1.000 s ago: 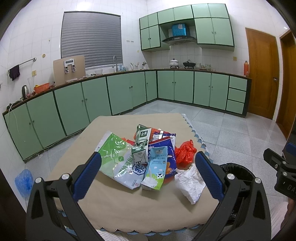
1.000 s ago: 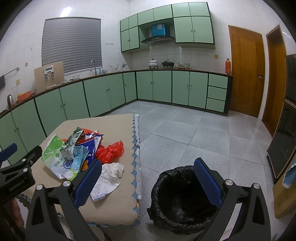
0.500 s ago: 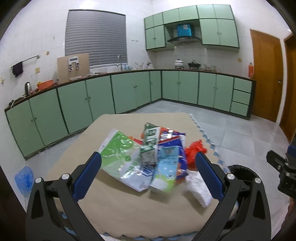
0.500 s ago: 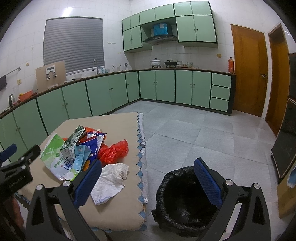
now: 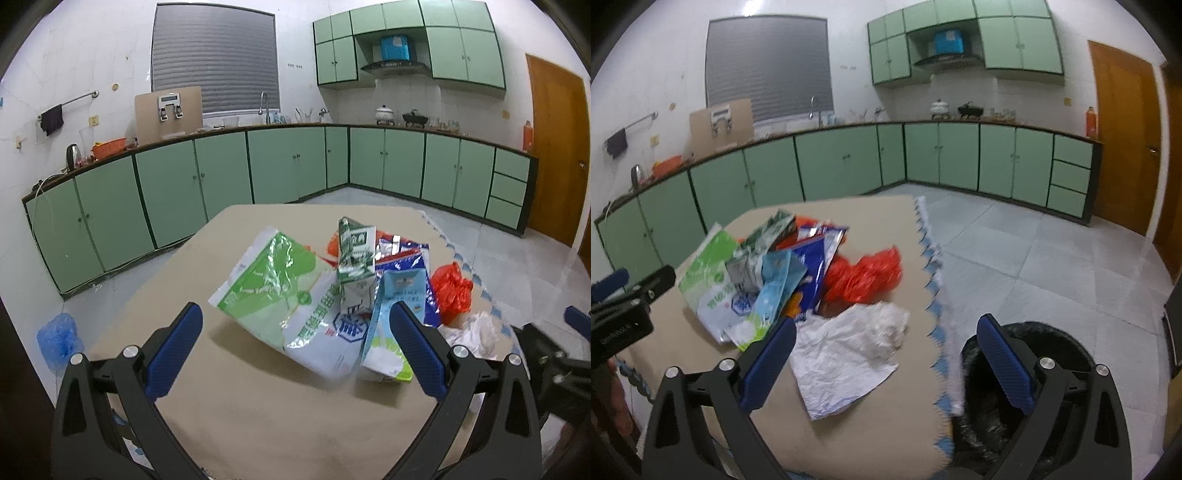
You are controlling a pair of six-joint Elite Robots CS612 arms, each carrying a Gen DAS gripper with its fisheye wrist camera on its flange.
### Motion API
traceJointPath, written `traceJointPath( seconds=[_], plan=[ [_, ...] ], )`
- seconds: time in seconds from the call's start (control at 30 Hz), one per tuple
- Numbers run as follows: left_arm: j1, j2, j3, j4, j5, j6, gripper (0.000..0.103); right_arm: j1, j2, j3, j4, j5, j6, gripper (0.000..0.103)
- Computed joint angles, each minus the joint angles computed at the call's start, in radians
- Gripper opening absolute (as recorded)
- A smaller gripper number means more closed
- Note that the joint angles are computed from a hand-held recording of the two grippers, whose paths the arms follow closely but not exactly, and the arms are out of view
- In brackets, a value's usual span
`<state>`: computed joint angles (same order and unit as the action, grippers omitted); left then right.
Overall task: Collect trash
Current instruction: 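Grasp the white tissue with the right gripper while the left gripper approaches the blue milk carton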
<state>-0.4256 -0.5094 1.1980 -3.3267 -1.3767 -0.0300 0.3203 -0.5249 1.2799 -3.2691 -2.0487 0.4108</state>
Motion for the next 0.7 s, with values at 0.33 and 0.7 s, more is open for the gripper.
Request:
traceJointPath(
  seconds=[0.33,0.7],
  plan=[
    [0.008,0.018,-0.025,0.045,0.006,-0.005,0.098,-0.004,0.049,-0.069,0.060,-0.013,0.013,0.094],
    [0.011,0.030,-0.052,0.085,0.011,-0.014,0.098,-0.008,0.083,-0.113,0.119,0.039,-0.005,0.057]
  ],
)
